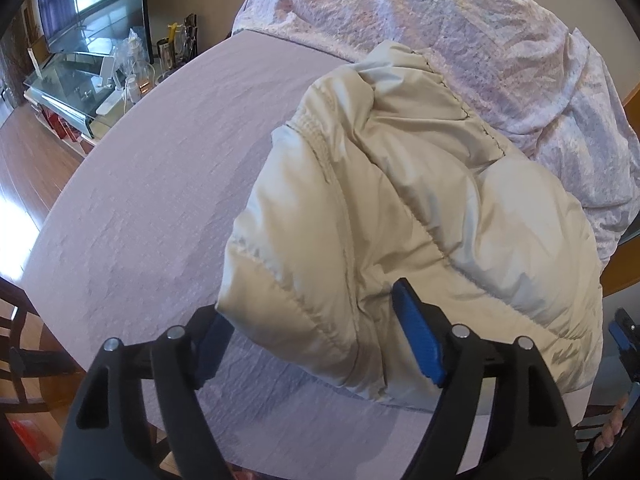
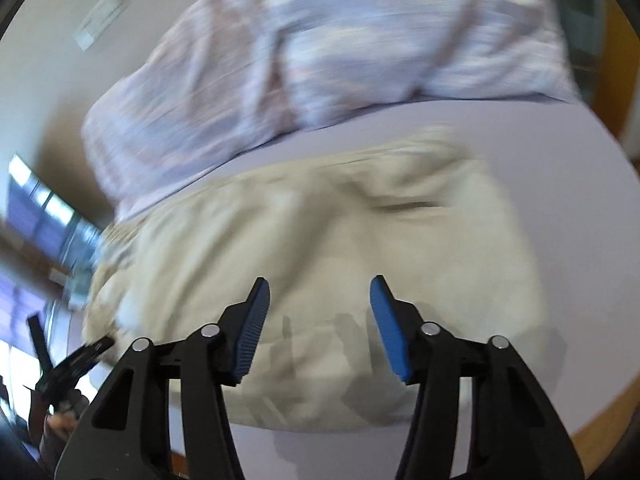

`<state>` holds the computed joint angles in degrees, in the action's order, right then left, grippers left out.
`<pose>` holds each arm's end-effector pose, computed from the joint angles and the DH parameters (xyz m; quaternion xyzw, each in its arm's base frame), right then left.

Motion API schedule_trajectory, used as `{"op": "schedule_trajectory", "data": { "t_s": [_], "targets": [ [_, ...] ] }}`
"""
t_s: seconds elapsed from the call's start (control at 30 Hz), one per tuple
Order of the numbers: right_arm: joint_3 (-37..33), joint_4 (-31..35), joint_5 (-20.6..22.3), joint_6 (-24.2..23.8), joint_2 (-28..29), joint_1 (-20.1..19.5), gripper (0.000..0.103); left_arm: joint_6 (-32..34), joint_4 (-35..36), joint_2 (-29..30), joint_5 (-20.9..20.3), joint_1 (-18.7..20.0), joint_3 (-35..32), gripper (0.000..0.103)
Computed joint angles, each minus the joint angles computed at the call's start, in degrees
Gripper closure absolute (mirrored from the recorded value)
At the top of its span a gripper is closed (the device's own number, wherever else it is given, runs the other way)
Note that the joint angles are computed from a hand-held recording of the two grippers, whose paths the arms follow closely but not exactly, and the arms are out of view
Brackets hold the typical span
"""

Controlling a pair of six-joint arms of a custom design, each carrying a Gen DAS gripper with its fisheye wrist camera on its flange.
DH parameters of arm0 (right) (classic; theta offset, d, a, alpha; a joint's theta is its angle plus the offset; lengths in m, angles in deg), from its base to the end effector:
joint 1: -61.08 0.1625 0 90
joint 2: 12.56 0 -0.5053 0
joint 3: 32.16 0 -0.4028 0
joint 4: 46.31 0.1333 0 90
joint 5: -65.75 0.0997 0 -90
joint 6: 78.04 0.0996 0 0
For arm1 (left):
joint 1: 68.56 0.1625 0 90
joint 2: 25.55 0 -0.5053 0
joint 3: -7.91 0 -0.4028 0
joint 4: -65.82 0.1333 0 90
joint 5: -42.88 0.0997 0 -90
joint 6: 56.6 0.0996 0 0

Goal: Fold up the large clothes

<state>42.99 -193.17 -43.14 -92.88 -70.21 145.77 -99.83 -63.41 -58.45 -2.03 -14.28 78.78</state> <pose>0.0274 -0.7973 0.4586 0.0221 -0.9302 0.3000 0.2102 -0.3267 -0.8034 0.1210 -0.0647 0.9213 -0.2516 0.2895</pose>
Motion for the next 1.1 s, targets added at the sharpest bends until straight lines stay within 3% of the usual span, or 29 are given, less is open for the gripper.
{"op": "schedule_trajectory", "data": {
  "t_s": [0.17,0.7,0.9,1.1],
  "targets": [
    [-2.4,4.0,1.5,-2.7,3.8,1.8,0.056,-0.4,-0.1,0.1,-0.4,0.1,-0.2,0.025],
    [-6.8,10.4,-5.9,-0.3,10.0,2.2,0.056,-1.7,-1.2,-0.1,-1.6,0.8,-0.3,0.024],
    [-7.7,8.3,-11.1,-2.7,12.6,3.0,0.056,-1.2,-3.1,0.1,-2.4,1.2,-0.8,0.021],
    [-7.8,7.1,-9.8,-4.1,13.0,2.3,0.056,-2.0,-5.2,0.3,-3.8,1.9,-1.0,0.02]
  ]
}}
